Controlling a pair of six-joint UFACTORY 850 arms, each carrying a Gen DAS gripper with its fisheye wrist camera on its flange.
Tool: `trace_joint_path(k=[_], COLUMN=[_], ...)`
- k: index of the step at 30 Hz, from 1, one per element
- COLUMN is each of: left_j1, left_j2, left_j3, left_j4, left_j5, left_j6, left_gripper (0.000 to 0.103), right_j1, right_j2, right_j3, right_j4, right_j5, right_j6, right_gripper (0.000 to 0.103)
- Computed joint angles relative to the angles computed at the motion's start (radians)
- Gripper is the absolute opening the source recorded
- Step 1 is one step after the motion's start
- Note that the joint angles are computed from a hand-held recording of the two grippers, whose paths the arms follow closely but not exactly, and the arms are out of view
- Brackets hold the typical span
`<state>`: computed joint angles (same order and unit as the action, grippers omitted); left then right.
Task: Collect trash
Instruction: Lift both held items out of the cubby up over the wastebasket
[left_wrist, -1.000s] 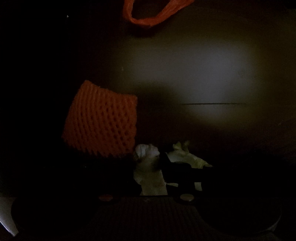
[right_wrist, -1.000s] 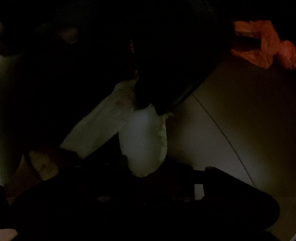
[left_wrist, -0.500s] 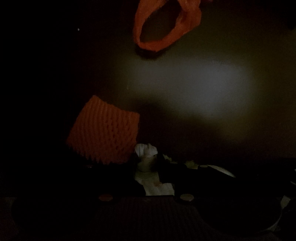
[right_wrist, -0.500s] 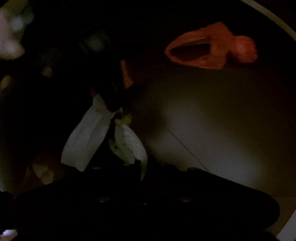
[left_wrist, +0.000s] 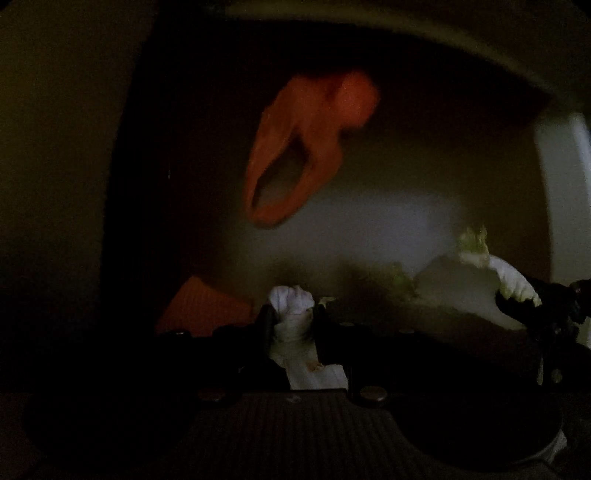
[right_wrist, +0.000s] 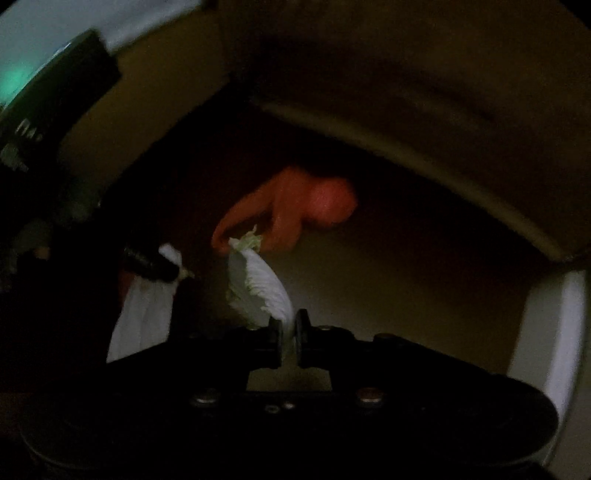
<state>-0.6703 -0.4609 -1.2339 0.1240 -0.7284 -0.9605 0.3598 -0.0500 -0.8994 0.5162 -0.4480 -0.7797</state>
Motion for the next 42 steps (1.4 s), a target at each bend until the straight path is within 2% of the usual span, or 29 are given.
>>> trace_joint_path(k=[10,18,31,37,42], left_j1=[-0.067,-0.091,-0.113,-0.120,-0.126], left_j2=[0.152,0.214,0.187,0.121,0.040], left_j3=[-0.095,-0.208,-0.505,-0.725,-0.933], left_j4=[0.365,0.558,0.785,0.859,0.903], left_j5=[-0.013,-0.069,-0.200,-0.249,-0.276], left_j6=[-0.322,-0.397,-0.323,-0.242,-0.134], left_gripper=[0.022,0.022,0.022,0.022,0.022], right_j1=[-0.073,-0.117,-0.129,-0.119,-0.104], right_j2=[0.105,0.131,0.105,0.048,-0.015], right_j3=[-0.114,-0.245,-0.502,-0.667,-0.811], right_j4=[0.195,0.358,0.554,0.615,0.562], right_j5=[0.035,0.028,0.054,0.078,0.091], right_j6=[-0.035,-0.156,-0.324,-0.366,-0.306], right_gripper=[0.005,0.005,0.005,0.005,0.005])
